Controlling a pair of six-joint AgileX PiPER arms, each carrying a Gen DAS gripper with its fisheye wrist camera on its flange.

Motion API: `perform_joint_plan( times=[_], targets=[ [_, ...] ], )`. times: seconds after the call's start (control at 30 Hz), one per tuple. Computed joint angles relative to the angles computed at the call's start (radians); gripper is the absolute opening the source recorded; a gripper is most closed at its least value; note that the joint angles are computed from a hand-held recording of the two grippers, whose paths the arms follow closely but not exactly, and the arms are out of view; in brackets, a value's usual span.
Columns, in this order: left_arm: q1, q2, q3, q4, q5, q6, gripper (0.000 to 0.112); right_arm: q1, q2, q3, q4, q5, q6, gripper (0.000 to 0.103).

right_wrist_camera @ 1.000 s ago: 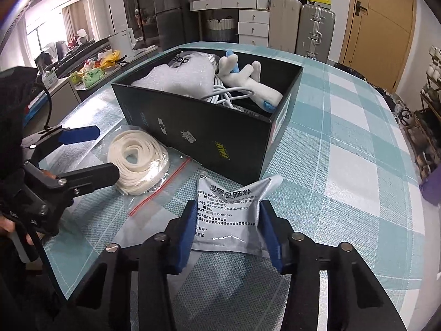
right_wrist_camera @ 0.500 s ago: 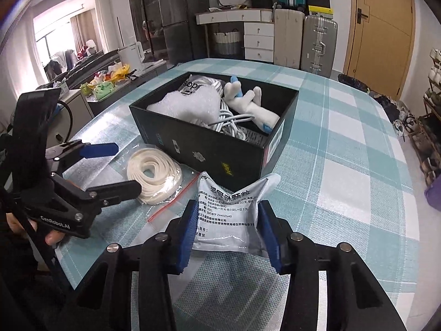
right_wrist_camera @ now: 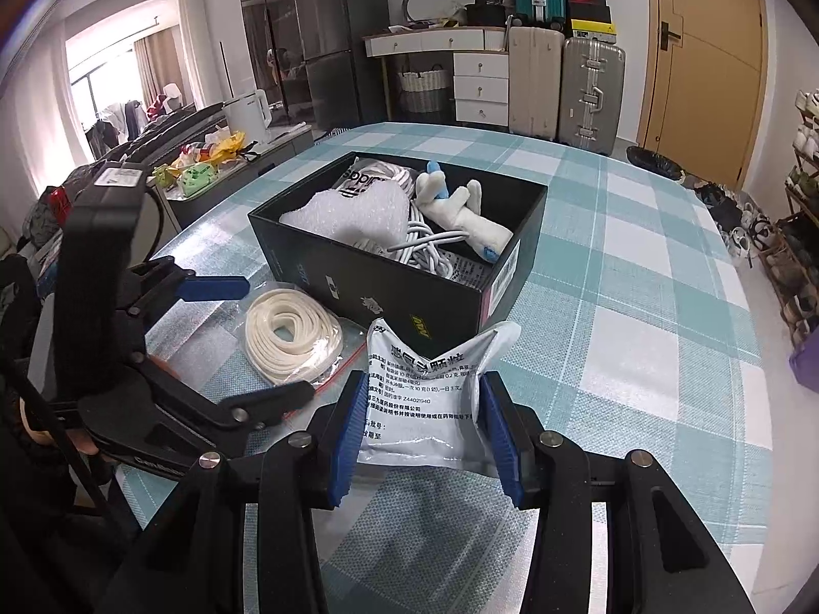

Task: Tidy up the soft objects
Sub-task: 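Grasp the bagged white rope coil with the left gripper while the right gripper holds the sachet, then carry the rope bag and sachet over the black box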

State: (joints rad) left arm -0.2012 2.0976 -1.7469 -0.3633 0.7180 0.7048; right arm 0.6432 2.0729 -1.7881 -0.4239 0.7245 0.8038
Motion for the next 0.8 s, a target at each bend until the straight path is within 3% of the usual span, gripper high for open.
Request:
perform_joint_plan(
  times=[0.23, 0.43, 0.8],
  targets=[
    [-0.003, 0.001, -0.004, -0.040, 0.026, 0.049, 0.085, 0.000, 0.000, -0.001, -0.002, 0.001, 0.001, 0.045],
    [0.019, -0.009, 0.009, -0.115, 0.039, 0.139, 0.060, -0.001, -0.005, 0.010, -0.005, -0.007, 0.006, 0.045],
    [0.079, -0.096, 0.112, -0.260, 0.051, 0.270, 0.055, 0.008, -0.017, 0.012, -0.029, -0.004, 0.014, 0.045]
  ],
)
